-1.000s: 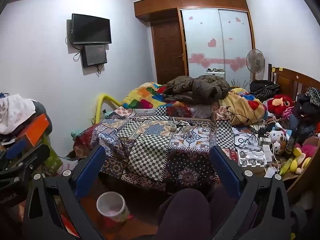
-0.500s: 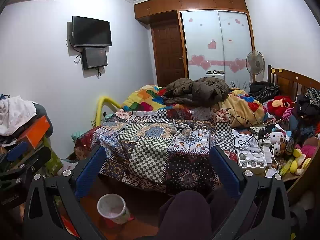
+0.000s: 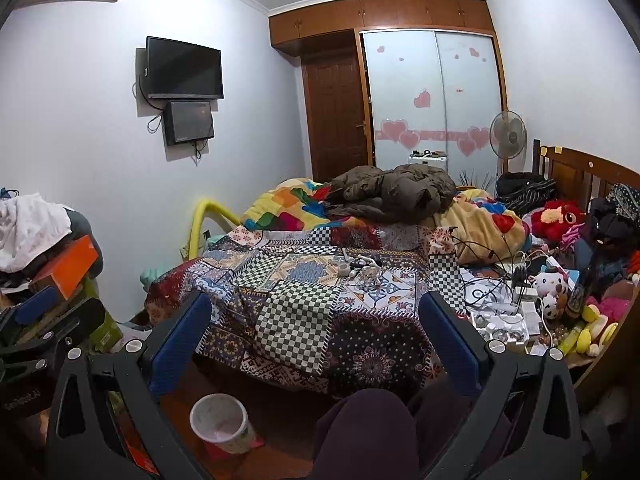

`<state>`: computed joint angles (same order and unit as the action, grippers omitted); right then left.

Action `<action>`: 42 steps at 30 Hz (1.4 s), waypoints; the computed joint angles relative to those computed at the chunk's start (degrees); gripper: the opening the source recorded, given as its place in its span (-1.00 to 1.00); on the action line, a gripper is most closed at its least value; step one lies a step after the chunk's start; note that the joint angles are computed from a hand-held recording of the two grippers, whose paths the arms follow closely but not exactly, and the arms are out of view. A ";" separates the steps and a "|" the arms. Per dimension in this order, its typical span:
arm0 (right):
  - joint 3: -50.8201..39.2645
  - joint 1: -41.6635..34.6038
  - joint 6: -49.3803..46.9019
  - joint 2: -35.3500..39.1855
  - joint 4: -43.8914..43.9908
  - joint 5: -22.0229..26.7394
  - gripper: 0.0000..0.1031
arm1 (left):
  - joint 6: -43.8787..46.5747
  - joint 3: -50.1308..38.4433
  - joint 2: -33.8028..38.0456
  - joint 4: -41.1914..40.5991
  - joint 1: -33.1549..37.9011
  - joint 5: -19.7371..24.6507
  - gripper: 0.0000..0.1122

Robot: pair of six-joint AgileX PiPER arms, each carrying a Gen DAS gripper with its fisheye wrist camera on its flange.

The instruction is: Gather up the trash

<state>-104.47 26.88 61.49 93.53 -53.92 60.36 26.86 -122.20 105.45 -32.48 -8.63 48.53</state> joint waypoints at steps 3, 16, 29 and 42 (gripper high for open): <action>0.31 0.32 0.18 -0.12 -0.59 0.02 1.00 | -0.01 0.08 0.06 -0.20 0.05 0.05 0.84; 0.41 0.24 -0.30 -0.22 -0.37 -0.15 1.00 | 0.36 0.18 0.28 -0.81 0.51 0.21 0.84; -0.15 0.83 -0.66 0.22 -0.21 0.31 1.00 | 0.38 0.57 0.08 -0.76 0.41 -0.08 0.84; -1.09 0.49 -2.20 0.92 1.11 -0.10 1.00 | -0.25 1.02 0.12 -0.54 0.32 -0.52 0.84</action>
